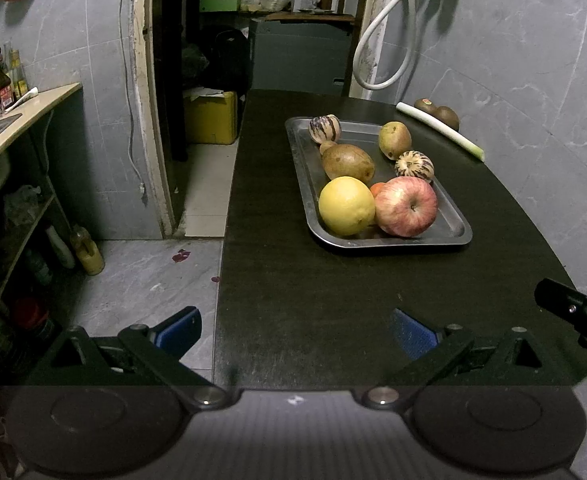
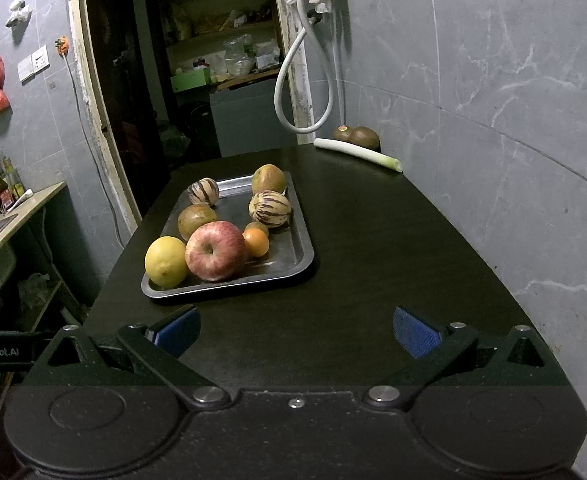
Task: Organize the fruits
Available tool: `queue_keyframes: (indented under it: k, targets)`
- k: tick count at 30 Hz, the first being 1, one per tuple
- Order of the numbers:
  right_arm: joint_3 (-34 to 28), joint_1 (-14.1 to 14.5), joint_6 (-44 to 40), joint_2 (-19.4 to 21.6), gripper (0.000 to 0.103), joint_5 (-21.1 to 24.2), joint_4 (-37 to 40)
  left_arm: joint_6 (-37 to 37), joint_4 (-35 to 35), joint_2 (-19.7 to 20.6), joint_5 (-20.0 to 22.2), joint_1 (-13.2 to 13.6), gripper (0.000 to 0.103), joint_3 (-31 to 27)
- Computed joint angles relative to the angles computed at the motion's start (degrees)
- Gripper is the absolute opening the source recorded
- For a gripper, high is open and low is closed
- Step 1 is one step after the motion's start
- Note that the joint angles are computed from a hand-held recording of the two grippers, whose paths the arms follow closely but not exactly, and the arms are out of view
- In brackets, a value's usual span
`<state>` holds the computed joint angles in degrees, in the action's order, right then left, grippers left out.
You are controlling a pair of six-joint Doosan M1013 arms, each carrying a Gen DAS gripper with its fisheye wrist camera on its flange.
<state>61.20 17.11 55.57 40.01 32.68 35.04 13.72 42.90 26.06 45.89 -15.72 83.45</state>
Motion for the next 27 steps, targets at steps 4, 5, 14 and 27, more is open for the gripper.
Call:
queue_keyframes:
  k: [4, 5, 14, 27]
  targets:
    - [-0.2, 0.0, 0.4, 0.2, 0.102, 0.0, -0.1, 0.1, 0.1, 0.1, 0.0, 0.0, 0.103, -0.1]
    - [-0.3, 0.0, 0.5, 0.3, 0.102, 0.0, -0.2, 0.3, -0.1, 0.1, 0.2, 0.0, 0.103, -0.2]
    - [-0.8, 0.0, 0.9, 0.5, 0.102, 0.8, -0.8, 2.7, -0.6, 0.6, 3.3, 0.0, 0.102, -1.4]
    - [-1.4, 0.1, 1.0, 0.8, 0.102, 1.6, -0.9, 4.3, -1.9, 1.0, 4.3, 0.4, 0.102, -2.1]
